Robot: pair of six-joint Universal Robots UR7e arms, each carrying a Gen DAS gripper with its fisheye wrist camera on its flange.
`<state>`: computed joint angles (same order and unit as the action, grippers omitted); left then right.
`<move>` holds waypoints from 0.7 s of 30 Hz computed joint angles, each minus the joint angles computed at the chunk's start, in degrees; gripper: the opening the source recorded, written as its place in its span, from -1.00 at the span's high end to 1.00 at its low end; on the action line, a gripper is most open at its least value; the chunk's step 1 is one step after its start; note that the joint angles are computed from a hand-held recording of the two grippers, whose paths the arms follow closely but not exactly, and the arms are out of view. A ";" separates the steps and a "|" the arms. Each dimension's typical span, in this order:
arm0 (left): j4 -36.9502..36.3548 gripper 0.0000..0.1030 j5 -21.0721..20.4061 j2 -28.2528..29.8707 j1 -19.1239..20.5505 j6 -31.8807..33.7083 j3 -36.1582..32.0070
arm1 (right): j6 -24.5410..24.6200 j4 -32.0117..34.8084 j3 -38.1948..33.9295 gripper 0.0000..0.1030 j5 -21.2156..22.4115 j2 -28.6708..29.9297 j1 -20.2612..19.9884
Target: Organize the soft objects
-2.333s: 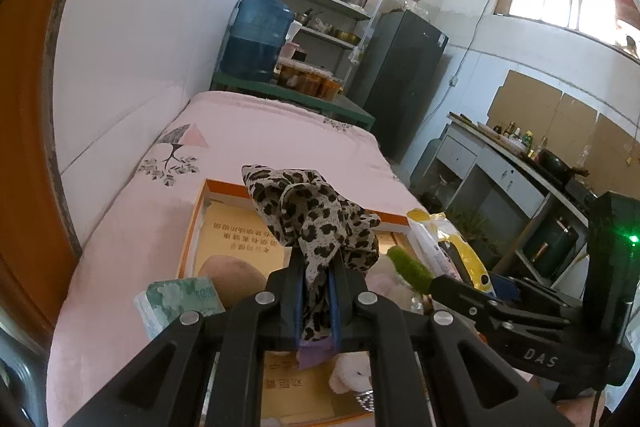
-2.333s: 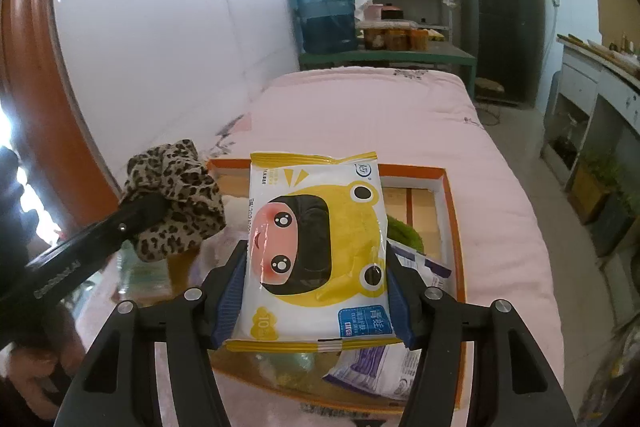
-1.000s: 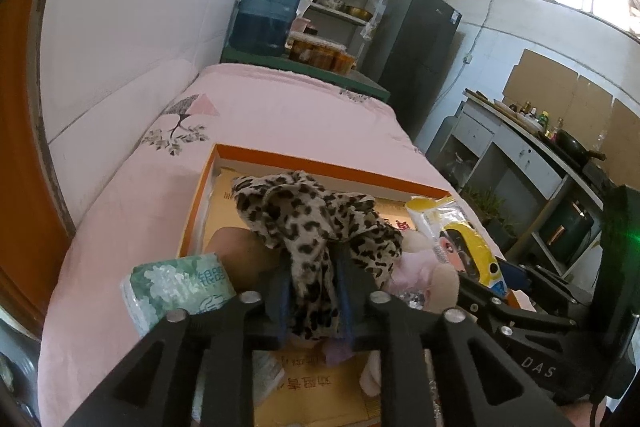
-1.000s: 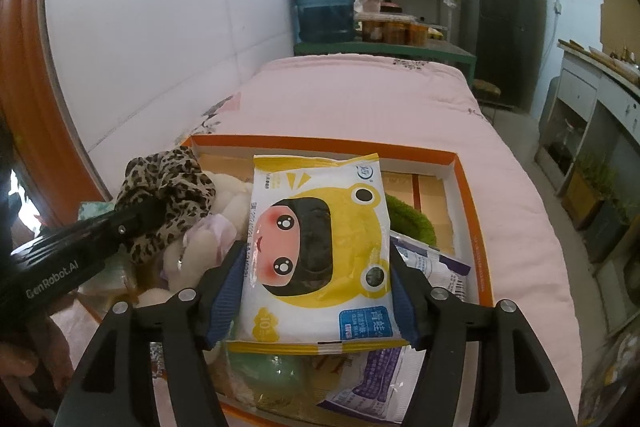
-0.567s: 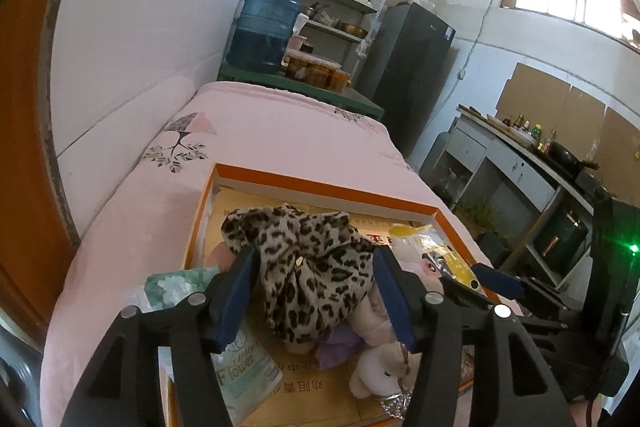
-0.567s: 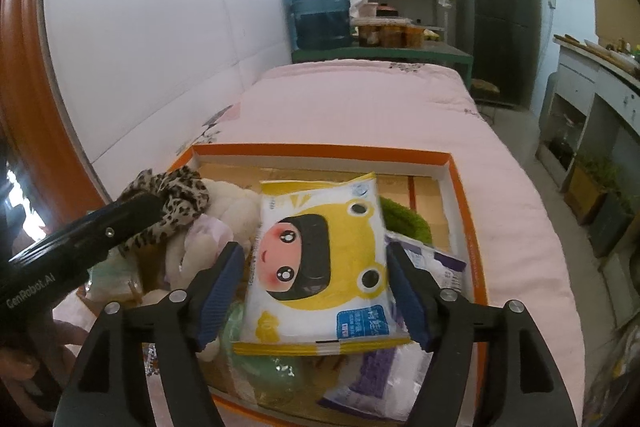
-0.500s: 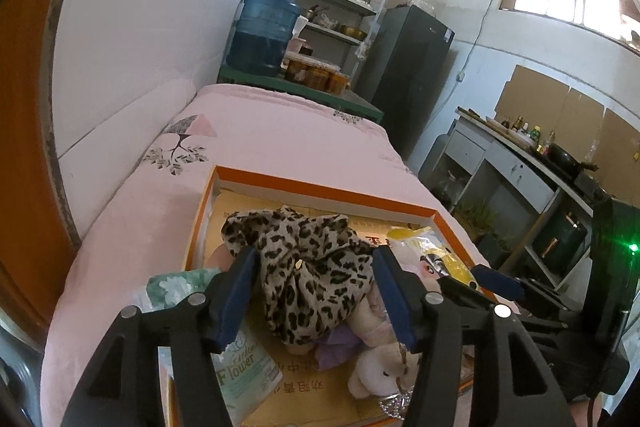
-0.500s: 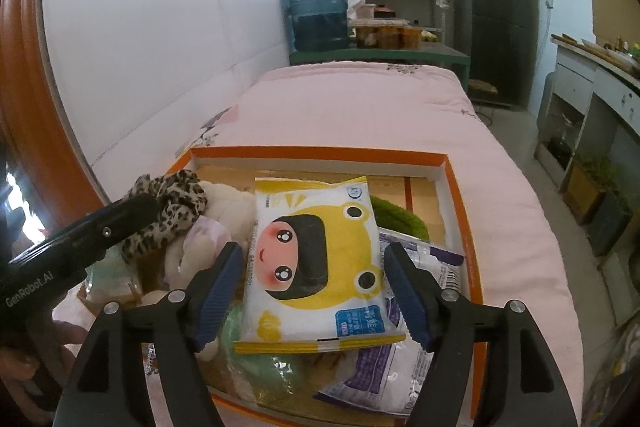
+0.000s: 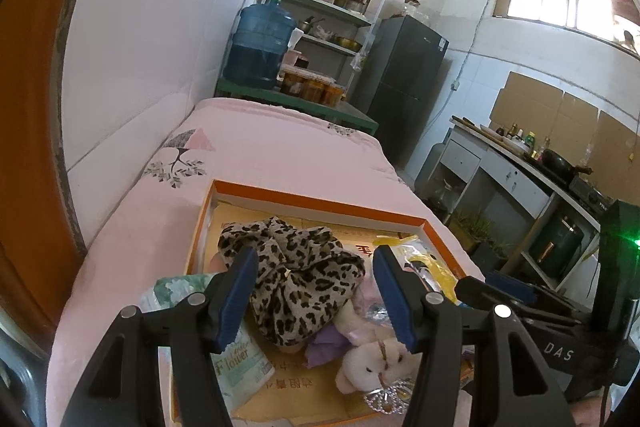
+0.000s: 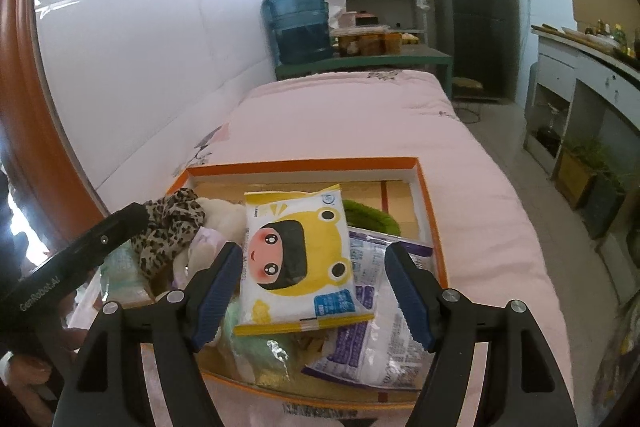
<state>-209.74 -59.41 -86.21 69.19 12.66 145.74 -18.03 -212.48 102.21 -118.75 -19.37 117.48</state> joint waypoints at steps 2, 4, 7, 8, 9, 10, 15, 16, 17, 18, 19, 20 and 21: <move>-0.14 -0.15 1.40 -0.69 -1.34 -0.01 0.74 | 0.41 0.02 0.62 -0.45 -0.50 -0.36 0.31; 0.01 -0.15 2.59 -1.59 -2.74 -0.39 1.50 | 0.75 0.18 1.14 -0.45 -1.11 -0.66 0.63; 0.65 -0.29 5.26 -3.43 -5.28 -0.71 3.01 | 1.12 -0.02 2.21 -0.45 -1.91 -1.22 1.32; 0.97 -0.31 5.89 -4.10 -5.93 -0.74 3.49 | 1.25 -0.26 2.68 -0.45 -2.24 -1.42 1.62; 1.35 -0.32 6.43 -4.74 -6.59 -0.95 4.05 | 1.36 -0.43 2.95 -0.45 -2.39 -1.56 1.82; 1.76 -0.32 6.93 -5.32 -7.22 -1.28 4.61 | 1.59 -0.71 3.38 -0.45 -2.51 -1.75 2.03; 4.53 -0.32 9.96 -9.45 -10.66 -3.51 7.97 | 2.82 -0.98 4.95 -0.45 -3.17 -2.54 3.17; 5.21 -0.32 10.14 -10.16 -10.95 -3.81 8.33 | 2.90 -1.24 5.27 -0.45 -3.26 -2.63 3.47; 6.07 -0.32 10.64 -11.11 -11.60 -4.38 8.94 | 3.01 -1.51 5.58 -0.45 -3.31 -2.72 3.77; 6.94 -0.32 11.39 -12.14 -12.46 -5.03 9.63 | 3.07 -1.69 5.87 -0.45 -3.36 -2.84 3.98; 7.58 -0.32 12.08 -13.00 -13.15 -5.44 10.16 | 3.20 -1.92 6.28 -0.45 -3.51 -2.98 4.29; 8.17 -0.32 12.85 -13.93 -13.90 -5.82 10.75 | 3.36 -2.09 6.63 -0.45 -3.79 -3.08 4.68; 8.54 -0.32 13.49 -14.83 -14.63 -6.13 11.40 | 3.48 -2.31 6.83 -0.46 -4.16 -3.08 5.00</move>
<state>-201.19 -45.93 -101.03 54.55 6.53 157.14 -14.55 -214.79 109.05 -122.91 -22.45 122.48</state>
